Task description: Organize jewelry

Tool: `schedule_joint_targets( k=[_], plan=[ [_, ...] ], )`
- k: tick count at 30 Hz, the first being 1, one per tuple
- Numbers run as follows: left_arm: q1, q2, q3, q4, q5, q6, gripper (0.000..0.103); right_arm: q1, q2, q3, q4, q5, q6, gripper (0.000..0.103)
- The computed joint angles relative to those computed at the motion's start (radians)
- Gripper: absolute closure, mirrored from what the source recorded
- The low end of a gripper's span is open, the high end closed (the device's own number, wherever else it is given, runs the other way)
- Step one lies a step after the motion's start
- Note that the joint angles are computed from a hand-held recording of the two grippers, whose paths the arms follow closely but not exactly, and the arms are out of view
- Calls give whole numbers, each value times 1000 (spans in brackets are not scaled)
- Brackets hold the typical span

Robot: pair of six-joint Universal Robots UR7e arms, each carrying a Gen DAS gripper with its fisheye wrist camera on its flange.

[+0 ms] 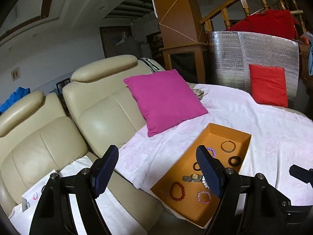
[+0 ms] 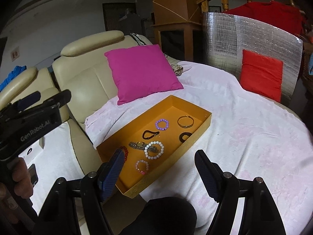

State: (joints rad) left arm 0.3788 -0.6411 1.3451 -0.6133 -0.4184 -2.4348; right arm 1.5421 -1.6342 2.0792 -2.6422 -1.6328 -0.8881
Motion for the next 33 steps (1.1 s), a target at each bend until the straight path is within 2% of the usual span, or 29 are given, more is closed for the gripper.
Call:
schedule_joint_targets(
  k=[5, 20, 33],
  plan=[
    [5, -1, 3, 4, -9, -22, 21, -2, 4, 8, -43, 2, 11, 26],
    [11, -17, 30, -32, -15, -3, 21, 2, 19, -2, -65, 1, 51, 26],
    [23, -41, 59, -41, -13, -14, 21, 39, 55, 2, -120, -29, 49, 26]
  ],
)
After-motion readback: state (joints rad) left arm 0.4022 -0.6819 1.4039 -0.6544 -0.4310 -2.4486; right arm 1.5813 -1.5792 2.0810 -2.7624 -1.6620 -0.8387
